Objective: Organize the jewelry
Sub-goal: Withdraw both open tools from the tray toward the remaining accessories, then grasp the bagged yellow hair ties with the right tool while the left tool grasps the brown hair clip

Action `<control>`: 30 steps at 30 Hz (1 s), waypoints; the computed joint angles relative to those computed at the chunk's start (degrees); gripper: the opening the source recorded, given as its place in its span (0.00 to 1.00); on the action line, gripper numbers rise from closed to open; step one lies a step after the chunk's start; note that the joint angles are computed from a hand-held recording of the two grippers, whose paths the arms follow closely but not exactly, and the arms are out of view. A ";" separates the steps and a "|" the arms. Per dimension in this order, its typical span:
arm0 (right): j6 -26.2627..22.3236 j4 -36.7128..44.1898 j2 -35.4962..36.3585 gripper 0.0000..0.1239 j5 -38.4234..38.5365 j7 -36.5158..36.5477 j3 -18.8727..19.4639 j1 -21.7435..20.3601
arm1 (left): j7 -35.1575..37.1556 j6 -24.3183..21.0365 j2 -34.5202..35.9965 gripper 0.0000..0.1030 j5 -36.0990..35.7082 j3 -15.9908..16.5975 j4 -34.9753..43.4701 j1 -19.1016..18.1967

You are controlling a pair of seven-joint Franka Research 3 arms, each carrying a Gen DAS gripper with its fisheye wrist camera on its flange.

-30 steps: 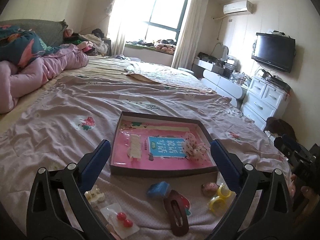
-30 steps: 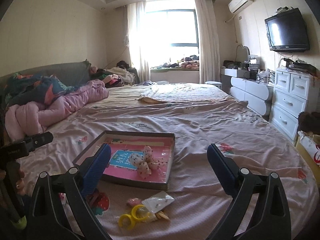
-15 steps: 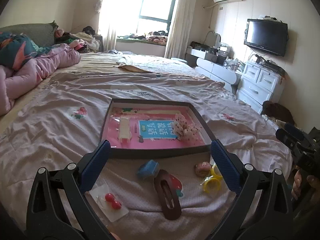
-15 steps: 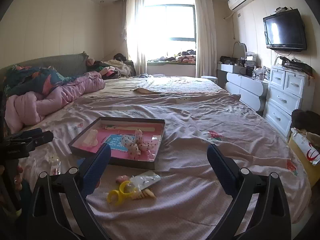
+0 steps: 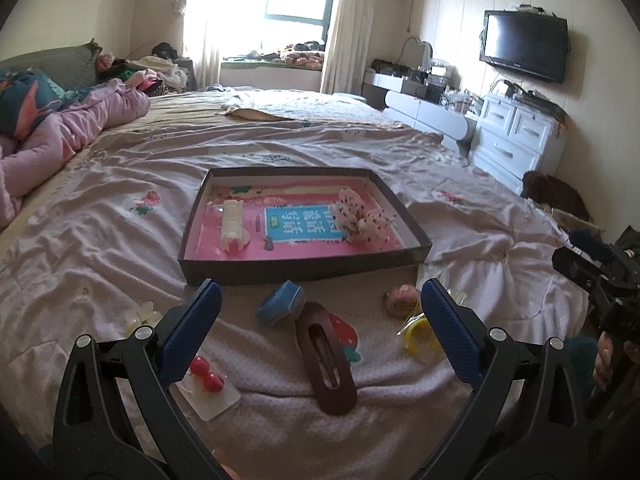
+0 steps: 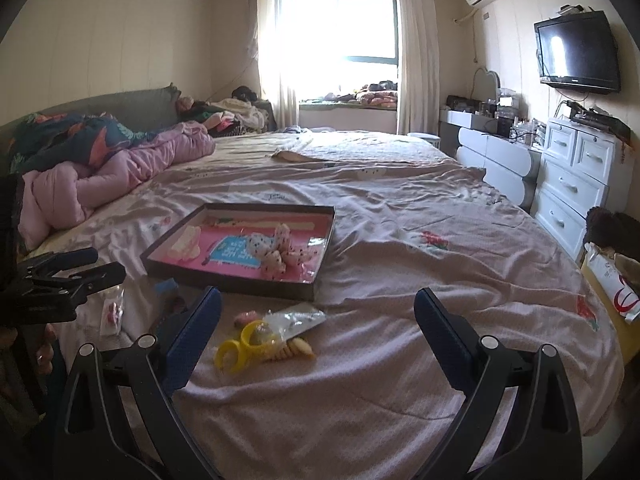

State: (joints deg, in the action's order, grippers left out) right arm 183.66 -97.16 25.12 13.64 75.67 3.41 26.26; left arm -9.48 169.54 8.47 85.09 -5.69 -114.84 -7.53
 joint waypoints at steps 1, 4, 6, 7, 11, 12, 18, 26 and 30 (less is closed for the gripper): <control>-0.16 -0.04 0.04 0.76 -0.07 0.07 -0.31 0.31 | 1.04 0.33 0.25 0.89 -1.11 -0.06 -0.16 0.15; -1.05 0.06 0.26 0.76 -0.11 -0.32 0.40 -0.21 | 3.63 1.09 0.85 0.89 -3.82 -0.02 -0.55 0.19; -1.66 0.26 0.46 0.76 -0.25 -0.41 0.40 -0.16 | 6.06 2.20 1.35 0.89 -6.09 0.13 -0.83 0.26; -1.91 0.39 0.61 0.76 -0.39 -0.29 0.10 0.13 | 7.76 2.75 1.60 0.89 -7.63 0.20 -1.01 0.29; -3.03 1.01 1.21 0.76 -0.48 -0.59 0.85 -0.37 | 12.05 3.44 2.58 0.89 -11.80 0.80 -1.44 -0.38; -3.25 1.11 1.33 0.76 -0.52 -0.60 0.87 -0.37 | 13.07 3.54 2.90 0.89 -12.84 0.97 -1.41 -0.59; -6.62 3.18 3.06 0.76 -0.13 -0.72 2.03 -1.31 | 21.93 3.99 4.91 0.89 -22.48 1.41 -1.97 -1.31; -13.74 8.09 6.54 0.74 2.12 -2.92 5.35 -3.82 | 30.21 4.60 6.46 0.89 -30.27 2.99 -2.15 -3.39; -19.53 12.51 9.17 0.66 3.11 -3.37 5.72 -4.00 | 33.33 5.44 7.43 0.84 -33.26 3.41 -1.88 -4.01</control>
